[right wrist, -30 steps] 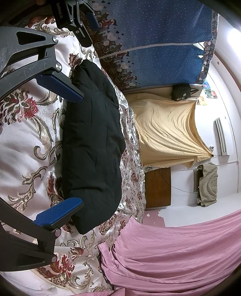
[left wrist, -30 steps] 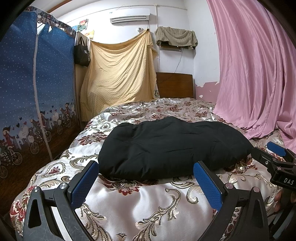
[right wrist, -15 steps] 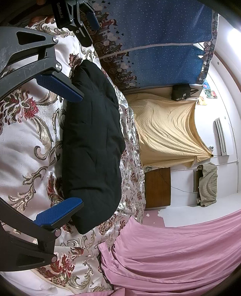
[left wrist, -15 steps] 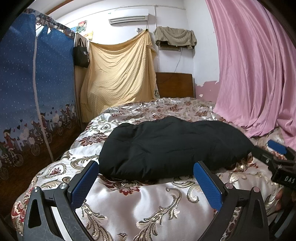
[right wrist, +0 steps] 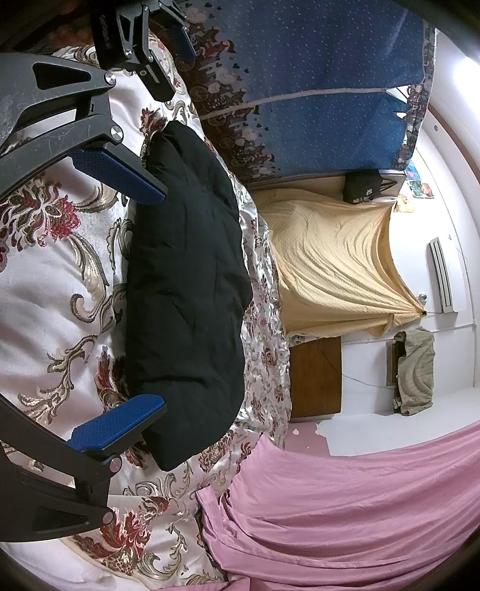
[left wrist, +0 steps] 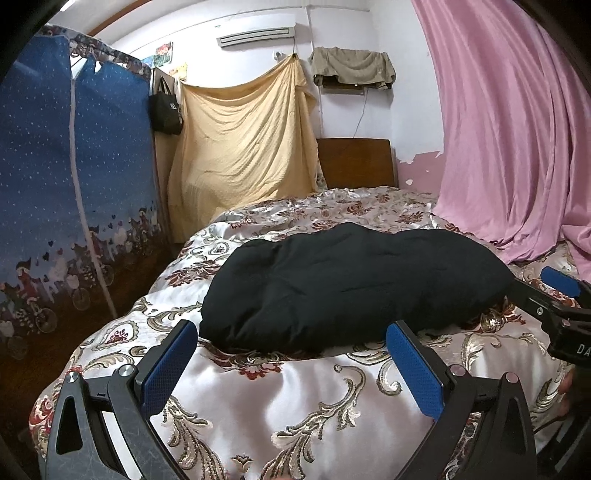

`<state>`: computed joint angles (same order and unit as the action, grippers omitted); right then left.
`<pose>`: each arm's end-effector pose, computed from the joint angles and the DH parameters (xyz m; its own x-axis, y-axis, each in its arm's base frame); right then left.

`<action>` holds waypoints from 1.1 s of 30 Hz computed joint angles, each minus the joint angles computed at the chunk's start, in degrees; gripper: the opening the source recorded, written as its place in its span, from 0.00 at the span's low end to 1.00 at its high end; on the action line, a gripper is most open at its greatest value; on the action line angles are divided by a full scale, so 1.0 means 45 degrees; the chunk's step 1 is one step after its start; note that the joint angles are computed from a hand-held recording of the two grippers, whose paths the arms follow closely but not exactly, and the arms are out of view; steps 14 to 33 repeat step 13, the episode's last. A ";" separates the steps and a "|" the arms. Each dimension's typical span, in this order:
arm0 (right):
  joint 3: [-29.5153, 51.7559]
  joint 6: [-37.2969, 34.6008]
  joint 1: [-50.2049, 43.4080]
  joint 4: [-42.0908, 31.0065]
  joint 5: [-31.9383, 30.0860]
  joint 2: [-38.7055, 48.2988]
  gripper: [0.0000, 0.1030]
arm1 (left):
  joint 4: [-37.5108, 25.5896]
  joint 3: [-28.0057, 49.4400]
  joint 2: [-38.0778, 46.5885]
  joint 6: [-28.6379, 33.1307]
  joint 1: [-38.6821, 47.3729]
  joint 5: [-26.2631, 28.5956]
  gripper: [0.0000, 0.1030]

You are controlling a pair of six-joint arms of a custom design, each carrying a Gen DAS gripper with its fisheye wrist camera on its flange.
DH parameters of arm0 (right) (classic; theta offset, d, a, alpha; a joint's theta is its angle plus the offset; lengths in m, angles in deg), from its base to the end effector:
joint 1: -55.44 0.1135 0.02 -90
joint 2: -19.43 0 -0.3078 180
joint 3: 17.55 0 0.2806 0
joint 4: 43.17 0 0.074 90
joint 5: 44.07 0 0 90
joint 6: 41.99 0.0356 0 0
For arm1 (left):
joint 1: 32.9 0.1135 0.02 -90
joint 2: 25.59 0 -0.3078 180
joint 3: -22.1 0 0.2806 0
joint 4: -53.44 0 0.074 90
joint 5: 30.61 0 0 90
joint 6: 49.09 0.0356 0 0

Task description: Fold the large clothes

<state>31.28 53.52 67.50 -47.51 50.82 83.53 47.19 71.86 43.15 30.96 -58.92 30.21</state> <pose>0.2543 0.0512 0.2797 -0.3391 0.0254 -0.9404 -0.0975 0.9933 0.0620 0.2492 -0.1023 0.2643 -0.3750 0.0152 -0.9269 -0.0793 0.9957 0.0484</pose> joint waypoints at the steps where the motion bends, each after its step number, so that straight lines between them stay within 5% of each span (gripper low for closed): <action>1: 0.0000 -0.0017 -0.0007 0.0015 -0.0023 0.0011 0.99 | 0.0074 -0.0031 0.0002 0.0016 -0.0041 -0.0106 1.00; 33: 0.0007 -0.0021 -0.0026 0.0032 -0.0046 0.0032 0.99 | 0.0370 -0.0251 -0.0130 0.0007 -0.0322 -0.0664 1.00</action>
